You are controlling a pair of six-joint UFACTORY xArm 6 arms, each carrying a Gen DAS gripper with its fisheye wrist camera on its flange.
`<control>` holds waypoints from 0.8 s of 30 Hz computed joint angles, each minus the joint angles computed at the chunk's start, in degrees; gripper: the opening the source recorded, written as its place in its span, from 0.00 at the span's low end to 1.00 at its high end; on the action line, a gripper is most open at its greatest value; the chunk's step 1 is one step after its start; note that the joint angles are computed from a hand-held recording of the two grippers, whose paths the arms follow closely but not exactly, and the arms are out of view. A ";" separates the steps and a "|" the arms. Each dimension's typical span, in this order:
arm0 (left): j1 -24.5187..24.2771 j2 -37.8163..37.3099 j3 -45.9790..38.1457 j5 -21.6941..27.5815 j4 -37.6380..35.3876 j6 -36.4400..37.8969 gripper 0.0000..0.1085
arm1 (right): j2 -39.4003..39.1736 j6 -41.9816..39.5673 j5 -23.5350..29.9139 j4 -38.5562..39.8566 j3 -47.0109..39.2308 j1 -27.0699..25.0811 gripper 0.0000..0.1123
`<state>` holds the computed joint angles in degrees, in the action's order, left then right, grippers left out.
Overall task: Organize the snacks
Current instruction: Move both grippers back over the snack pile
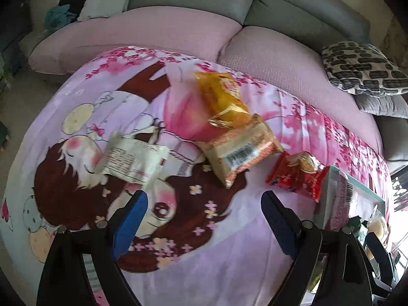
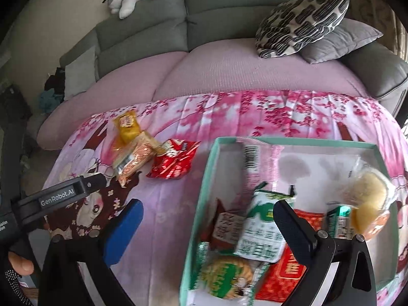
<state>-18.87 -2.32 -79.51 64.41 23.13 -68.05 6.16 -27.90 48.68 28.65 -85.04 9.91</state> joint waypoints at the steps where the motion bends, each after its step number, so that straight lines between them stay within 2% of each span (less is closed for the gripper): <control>1: 0.26 -0.48 0.44 0.09 0.12 -0.01 0.84 | 0.02 0.16 0.06 0.26 0.09 0.19 0.92; 8: 2.65 -5.24 5.11 0.81 0.68 -0.53 0.84 | 0.58 -0.78 0.16 1.98 0.78 2.49 0.92; 15: 5.74 -8.23 9.36 -2.39 -2.21 2.35 0.84 | 0.17 -2.47 -1.19 1.84 2.21 4.55 0.92; 20: 7.38 -8.43 10.07 -0.55 -1.20 4.27 0.84 | -0.49 -3.91 -2.93 4.44 3.26 5.12 0.92; 24: 9.48 -7.96 11.25 -3.69 -3.55 7.68 0.84 | -0.55 -4.67 -5.41 4.70 3.43 5.86 0.92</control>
<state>-9.39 -10.29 -68.26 60.72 19.59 -60.37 5.60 -32.57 43.27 33.35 -81.61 15.77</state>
